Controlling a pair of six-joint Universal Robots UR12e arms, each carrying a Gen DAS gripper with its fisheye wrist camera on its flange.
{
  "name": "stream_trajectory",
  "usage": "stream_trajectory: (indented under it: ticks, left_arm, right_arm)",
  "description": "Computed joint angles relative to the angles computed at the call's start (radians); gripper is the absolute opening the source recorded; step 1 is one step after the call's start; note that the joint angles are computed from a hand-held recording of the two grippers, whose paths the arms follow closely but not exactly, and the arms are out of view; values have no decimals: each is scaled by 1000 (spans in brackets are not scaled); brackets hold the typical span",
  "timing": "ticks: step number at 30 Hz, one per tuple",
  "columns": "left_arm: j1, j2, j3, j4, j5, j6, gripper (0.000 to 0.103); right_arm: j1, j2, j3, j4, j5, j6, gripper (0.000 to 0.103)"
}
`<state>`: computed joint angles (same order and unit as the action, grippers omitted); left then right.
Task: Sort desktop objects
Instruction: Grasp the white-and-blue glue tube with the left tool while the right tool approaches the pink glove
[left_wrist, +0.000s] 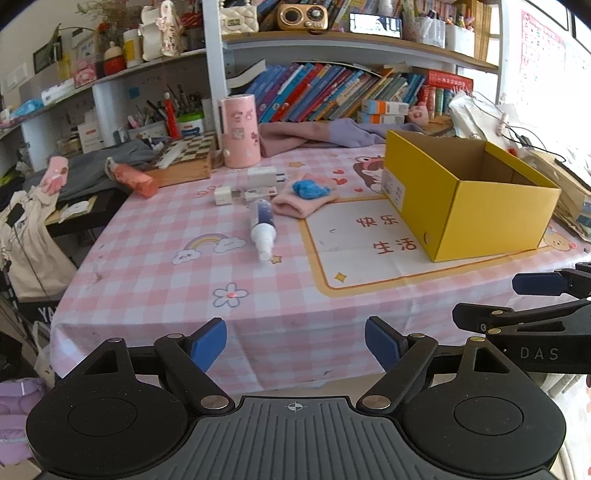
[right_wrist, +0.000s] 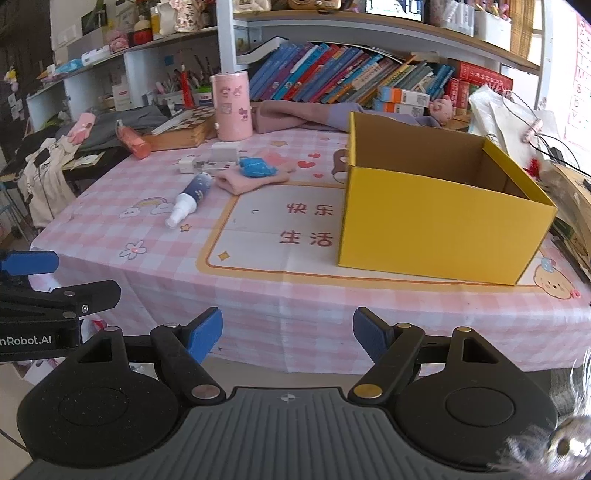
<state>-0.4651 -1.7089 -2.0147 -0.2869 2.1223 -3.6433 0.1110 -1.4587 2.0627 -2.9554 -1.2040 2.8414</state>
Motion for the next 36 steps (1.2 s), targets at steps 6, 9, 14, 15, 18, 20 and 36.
stream_trajectory:
  ticks: [6,9,14,15,18,20,36]
  left_arm:
    - [5,14,-13,-12,17,-49,85]
    - [10,17,-20,-10,11,-78,85]
    - [11,10,-18,-10,-3,-79,85]
    - [12,8,-17,-8,-9,-73,85]
    - [13,4,-15,-9,-19,-63,85]
    - [15,2,-13,-15,-20,-62,85]
    - [66,-42,32,-17,17,-4,85]
  right_arm:
    - [15,0,-7,16,13,-44,76]
    - [20,-4,-7,21,21,-77,76]
    - [24,-5,0,5,12,-106,76]
    - [23,-5,0,3,11,-106,76]
    - [24,2,-4,6,9,-104,76]
    - [27,9,-12,14,7,-109,74]
    - [67,136,-156,-13,51,-113,67]
